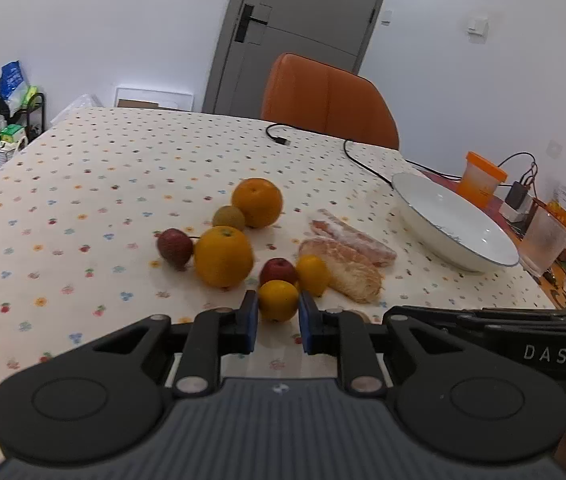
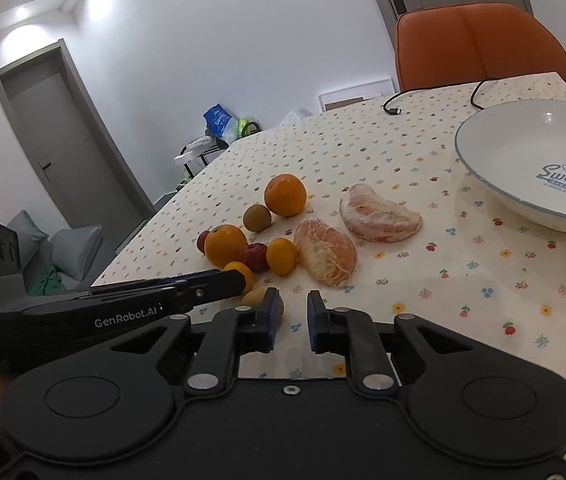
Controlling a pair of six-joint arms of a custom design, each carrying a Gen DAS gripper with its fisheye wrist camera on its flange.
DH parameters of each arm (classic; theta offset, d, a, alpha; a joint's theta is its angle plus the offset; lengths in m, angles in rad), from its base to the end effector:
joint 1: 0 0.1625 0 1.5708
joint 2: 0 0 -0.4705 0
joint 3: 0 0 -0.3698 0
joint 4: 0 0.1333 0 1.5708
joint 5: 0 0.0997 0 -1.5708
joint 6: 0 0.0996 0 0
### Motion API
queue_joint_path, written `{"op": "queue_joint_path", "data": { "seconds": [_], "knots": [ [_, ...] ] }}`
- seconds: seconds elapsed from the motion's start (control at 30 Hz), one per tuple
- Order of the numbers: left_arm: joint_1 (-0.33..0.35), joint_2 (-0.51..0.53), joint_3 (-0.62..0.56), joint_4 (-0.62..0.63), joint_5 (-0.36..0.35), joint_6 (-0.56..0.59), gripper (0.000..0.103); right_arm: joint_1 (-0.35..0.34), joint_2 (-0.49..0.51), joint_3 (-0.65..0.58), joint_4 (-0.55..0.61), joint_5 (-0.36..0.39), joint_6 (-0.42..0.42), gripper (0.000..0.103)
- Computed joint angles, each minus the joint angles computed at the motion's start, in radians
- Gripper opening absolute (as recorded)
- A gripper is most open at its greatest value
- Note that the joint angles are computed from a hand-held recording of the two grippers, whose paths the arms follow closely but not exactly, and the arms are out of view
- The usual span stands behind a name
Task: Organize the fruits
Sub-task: 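Grasp a small orange kumquat with the left gripper while the right grasps a brown kiwi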
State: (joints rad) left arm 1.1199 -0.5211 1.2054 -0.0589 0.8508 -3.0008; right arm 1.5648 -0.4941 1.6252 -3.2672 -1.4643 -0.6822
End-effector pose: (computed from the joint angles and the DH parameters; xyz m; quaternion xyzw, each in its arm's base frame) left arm -0.1246 -0.7140 0.0383 0.0895 0.8438 -0.4694 0.2441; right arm 0.1396 -0.7097 0.0208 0.3321 -0.8997 0.2794 0.0458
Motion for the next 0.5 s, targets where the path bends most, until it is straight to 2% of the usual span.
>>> {"op": "queue_joint_path", "data": {
  "seconds": [0.13,0.23,0.3,0.4,0.43,0.5],
  "knots": [
    [-0.003,-0.018,0.03,-0.014,-0.012,-0.014,0.02,0.003,0.004,-0.003,0.012,0.007,-0.002,0.035],
    [-0.006,-0.028,0.048,-0.02,-0.025,-0.023,0.02,0.007,0.009,-0.006,0.019,0.009,-0.003,0.042],
    [-0.01,-0.033,0.059,-0.027,-0.036,-0.02,0.02,0.009,0.015,-0.012,0.021,0.011,-0.001,0.043],
    [-0.012,-0.045,0.083,-0.049,-0.041,-0.021,0.02,0.011,0.024,-0.025,0.033,0.014,-0.002,0.043],
    [-0.012,-0.047,0.087,-0.052,-0.045,-0.023,0.02,0.011,0.025,-0.026,0.038,0.018,-0.007,0.04],
    [-0.015,-0.052,0.095,-0.058,-0.054,-0.023,0.02,0.012,0.029,-0.031,0.049,0.017,-0.017,0.024]
  ]
}}
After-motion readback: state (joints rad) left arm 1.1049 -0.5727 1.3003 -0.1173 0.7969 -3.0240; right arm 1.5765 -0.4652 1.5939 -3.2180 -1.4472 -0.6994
